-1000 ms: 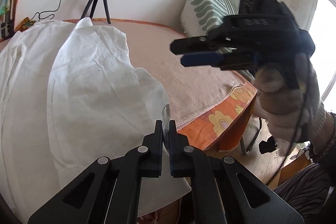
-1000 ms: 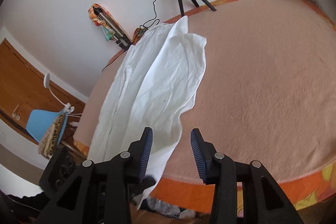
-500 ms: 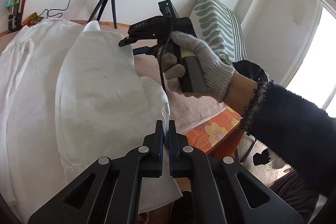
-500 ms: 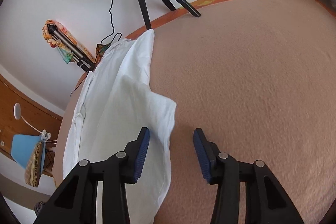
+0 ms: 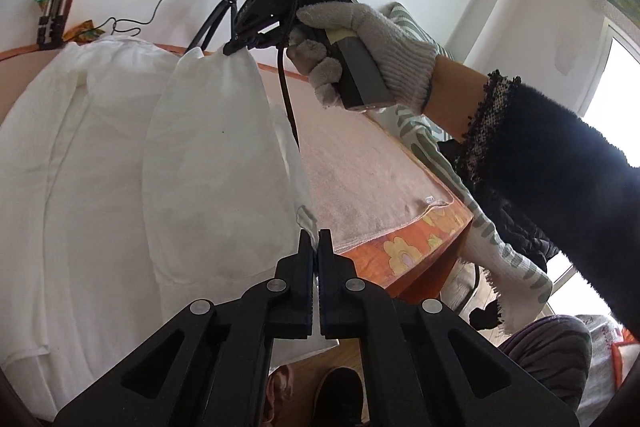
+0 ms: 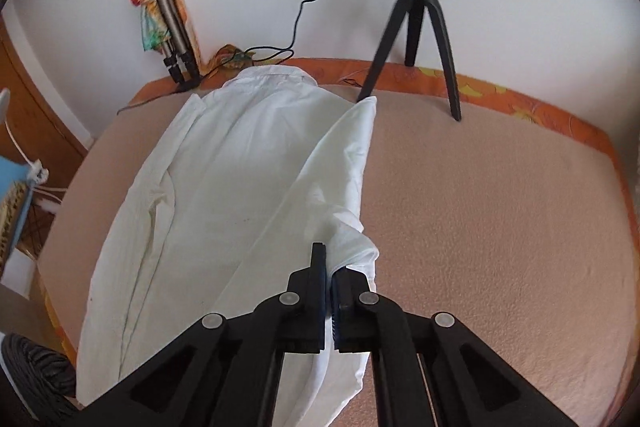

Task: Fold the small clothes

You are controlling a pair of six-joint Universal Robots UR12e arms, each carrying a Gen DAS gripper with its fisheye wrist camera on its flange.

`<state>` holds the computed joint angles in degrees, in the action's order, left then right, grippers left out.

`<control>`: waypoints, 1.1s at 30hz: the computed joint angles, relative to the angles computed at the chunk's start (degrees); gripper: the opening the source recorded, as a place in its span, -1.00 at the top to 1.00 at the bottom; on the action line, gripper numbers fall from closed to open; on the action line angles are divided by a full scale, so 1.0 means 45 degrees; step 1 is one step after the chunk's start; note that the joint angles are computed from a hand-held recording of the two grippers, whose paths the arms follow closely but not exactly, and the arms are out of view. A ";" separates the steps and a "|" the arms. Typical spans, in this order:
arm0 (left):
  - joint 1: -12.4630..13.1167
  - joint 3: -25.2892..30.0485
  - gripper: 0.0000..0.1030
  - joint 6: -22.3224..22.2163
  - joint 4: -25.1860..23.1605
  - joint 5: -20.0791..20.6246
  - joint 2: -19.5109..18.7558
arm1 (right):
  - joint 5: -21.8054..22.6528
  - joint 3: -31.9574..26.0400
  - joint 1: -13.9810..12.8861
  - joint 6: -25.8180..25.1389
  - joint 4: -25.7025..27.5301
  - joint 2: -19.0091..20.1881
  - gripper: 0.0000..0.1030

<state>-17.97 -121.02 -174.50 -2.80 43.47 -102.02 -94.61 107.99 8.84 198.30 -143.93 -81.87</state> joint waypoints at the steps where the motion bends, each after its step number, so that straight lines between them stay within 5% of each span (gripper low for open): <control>1: 0.0074 -0.0042 1.00 -0.0058 0.0029 -0.0036 0.0015 | -0.0143 -0.0262 0.0154 -0.0147 0.0265 0.0139 1.00; 13: 0.1049 -0.0784 1.00 -0.1267 0.0619 0.0177 0.0286 | -0.0855 -0.3162 0.1756 -0.1187 0.2132 0.2441 1.00; 21: 0.1283 -0.0918 1.00 -0.1342 0.0465 0.0368 0.0244 | -0.1077 -0.4005 0.2231 -0.1505 0.2880 0.3480 1.00; 28: 0.1227 -0.0919 1.00 -0.0706 -0.0208 0.0636 0.0333 | -0.0450 -0.3764 0.2091 -0.1370 0.2718 0.3377 0.86; 30: 0.1228 -0.0871 0.88 -0.0301 -0.0673 0.0727 0.0499 | 0.0219 -0.3320 0.1899 -0.1059 0.1884 0.2974 0.38; 33: 0.1343 -0.0797 0.72 0.1003 -0.2209 0.0556 0.0931 | 0.1046 -0.2294 0.1639 -0.0536 0.0299 0.2033 0.40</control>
<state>-11.93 -124.60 -169.98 -12.75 45.97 -97.83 -89.90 97.66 16.21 195.88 -142.58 -72.72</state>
